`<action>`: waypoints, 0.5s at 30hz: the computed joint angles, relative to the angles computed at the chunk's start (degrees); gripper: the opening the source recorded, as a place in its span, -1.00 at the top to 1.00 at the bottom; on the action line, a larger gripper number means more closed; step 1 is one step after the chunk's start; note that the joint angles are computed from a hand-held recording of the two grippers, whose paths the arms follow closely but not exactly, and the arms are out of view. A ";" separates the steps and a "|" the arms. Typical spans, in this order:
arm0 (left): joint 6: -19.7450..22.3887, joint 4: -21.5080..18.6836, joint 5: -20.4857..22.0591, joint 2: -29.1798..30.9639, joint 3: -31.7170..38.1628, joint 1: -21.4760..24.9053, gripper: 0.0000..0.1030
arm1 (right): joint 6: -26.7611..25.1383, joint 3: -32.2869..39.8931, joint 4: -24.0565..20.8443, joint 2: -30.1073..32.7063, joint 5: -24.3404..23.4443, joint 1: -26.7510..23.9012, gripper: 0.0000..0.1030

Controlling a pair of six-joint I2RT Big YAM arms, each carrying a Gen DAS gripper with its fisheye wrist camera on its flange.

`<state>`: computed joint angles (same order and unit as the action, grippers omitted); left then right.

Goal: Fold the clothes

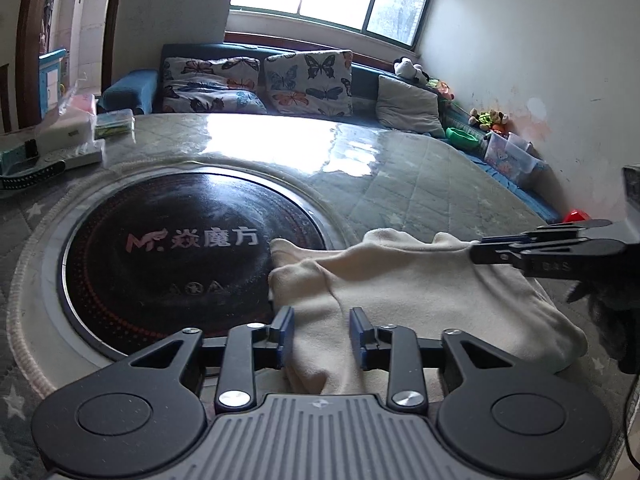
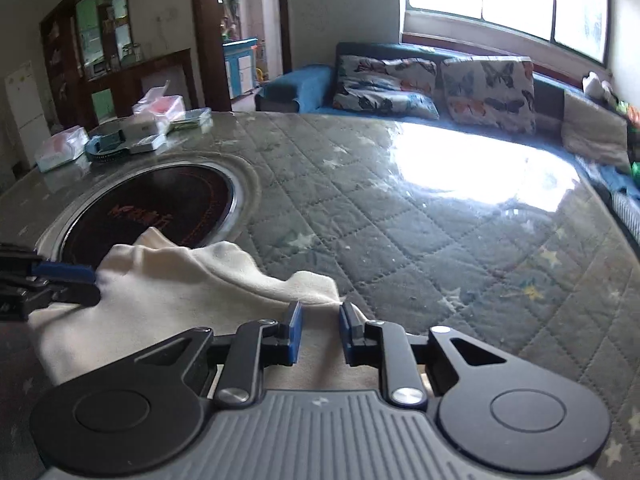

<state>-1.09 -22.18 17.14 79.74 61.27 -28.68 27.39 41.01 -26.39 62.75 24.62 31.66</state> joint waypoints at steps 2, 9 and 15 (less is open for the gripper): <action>-0.18 -0.20 -0.82 -0.39 -0.25 0.32 0.16 | -1.21 0.56 -0.93 -0.69 1.68 2.41 0.59; -3.02 -2.28 -2.68 -1.35 -0.16 2.26 -0.24 | -6.04 4.28 -2.31 0.81 -0.27 9.57 0.39; -7.97 -4.66 -1.84 -1.58 0.80 4.39 -0.63 | -15.42 9.07 -0.71 7.39 -0.55 16.67 0.25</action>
